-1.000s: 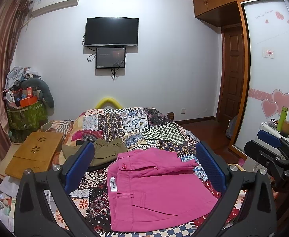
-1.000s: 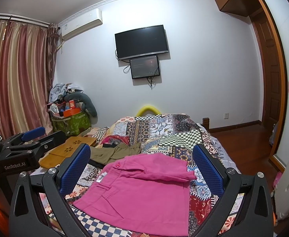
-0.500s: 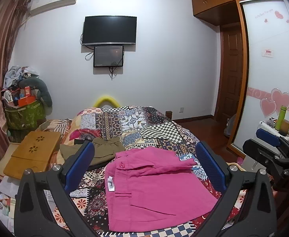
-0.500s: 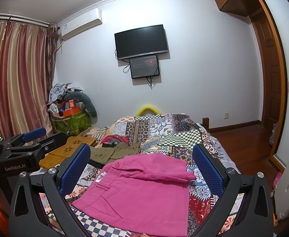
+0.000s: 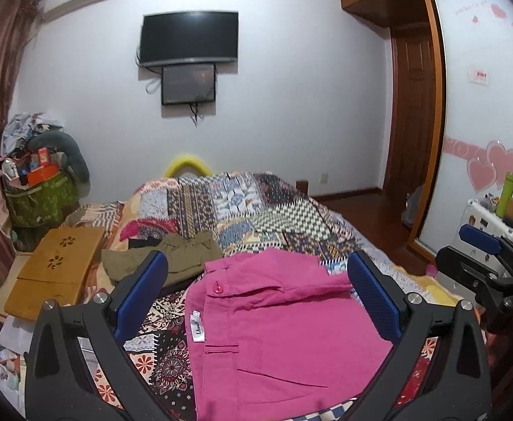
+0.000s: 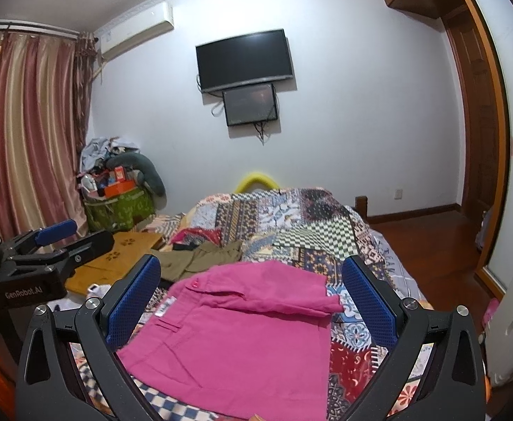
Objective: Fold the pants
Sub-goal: 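Grasp the pink pants waistband with the left gripper while the right gripper grasps the other waistband edge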
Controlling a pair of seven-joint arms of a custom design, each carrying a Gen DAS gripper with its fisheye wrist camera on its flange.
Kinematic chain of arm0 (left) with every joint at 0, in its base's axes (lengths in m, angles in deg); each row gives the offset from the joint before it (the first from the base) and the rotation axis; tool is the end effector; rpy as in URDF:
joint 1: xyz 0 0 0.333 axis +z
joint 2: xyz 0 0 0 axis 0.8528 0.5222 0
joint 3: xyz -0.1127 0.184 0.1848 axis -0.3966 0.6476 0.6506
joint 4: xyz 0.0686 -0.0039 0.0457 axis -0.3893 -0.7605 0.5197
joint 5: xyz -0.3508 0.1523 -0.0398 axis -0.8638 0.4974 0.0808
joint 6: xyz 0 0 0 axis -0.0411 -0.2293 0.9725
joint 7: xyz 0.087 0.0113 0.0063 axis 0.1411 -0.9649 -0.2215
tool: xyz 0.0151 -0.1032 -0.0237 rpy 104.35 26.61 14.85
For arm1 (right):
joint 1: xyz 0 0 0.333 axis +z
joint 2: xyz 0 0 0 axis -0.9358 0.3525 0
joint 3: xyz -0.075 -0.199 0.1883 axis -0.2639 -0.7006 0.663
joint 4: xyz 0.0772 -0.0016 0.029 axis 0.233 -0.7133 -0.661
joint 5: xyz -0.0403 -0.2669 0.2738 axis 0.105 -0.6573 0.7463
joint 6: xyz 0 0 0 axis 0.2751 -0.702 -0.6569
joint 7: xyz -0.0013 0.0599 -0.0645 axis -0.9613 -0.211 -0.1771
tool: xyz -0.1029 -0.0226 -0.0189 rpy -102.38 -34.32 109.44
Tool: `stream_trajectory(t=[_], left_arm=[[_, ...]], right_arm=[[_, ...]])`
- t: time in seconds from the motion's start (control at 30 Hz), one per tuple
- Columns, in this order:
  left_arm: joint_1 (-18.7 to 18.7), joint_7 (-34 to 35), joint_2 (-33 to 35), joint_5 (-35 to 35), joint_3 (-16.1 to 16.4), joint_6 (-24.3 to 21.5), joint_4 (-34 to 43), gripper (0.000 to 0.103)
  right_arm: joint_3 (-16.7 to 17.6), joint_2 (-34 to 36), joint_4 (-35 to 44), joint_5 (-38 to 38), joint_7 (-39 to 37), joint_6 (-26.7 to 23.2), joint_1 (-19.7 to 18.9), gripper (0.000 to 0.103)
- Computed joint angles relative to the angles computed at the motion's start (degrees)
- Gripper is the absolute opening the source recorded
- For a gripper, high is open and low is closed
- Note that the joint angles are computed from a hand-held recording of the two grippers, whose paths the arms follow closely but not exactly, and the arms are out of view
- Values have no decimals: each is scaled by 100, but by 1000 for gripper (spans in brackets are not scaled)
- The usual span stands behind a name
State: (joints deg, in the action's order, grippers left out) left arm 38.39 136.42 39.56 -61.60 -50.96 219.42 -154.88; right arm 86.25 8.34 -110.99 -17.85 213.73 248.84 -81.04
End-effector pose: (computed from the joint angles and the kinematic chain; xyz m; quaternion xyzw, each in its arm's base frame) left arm 0.4908 -0.2483 0.6733 -0.4142 0.7227 -0.4822 0.2714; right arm 0.3879 0.1614 0.6800 -0.5185 0.6252 -0.3918 0.4323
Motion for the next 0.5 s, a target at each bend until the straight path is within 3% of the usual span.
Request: stream_trajectory(t=[0.13,0.27,0.4,0.5], left_arm=[[116,163,537,-49,-53,-243,489,103],[461,-159,1287,457,-259,-768,1222,103],[610,-1018,1971,1573,-295,-1237,1897,103],[693,-1283,2431,2047,-350,-1653,2400,103]], right_arm=[[-153,373,38,-23,-124,-105,6,103],[-311,725,55,-162,-143,-263,-13,103],[-755,1122,145,-133,-439,-534,332,103],[-1193,1443,219,97,-831,-712,708,102]])
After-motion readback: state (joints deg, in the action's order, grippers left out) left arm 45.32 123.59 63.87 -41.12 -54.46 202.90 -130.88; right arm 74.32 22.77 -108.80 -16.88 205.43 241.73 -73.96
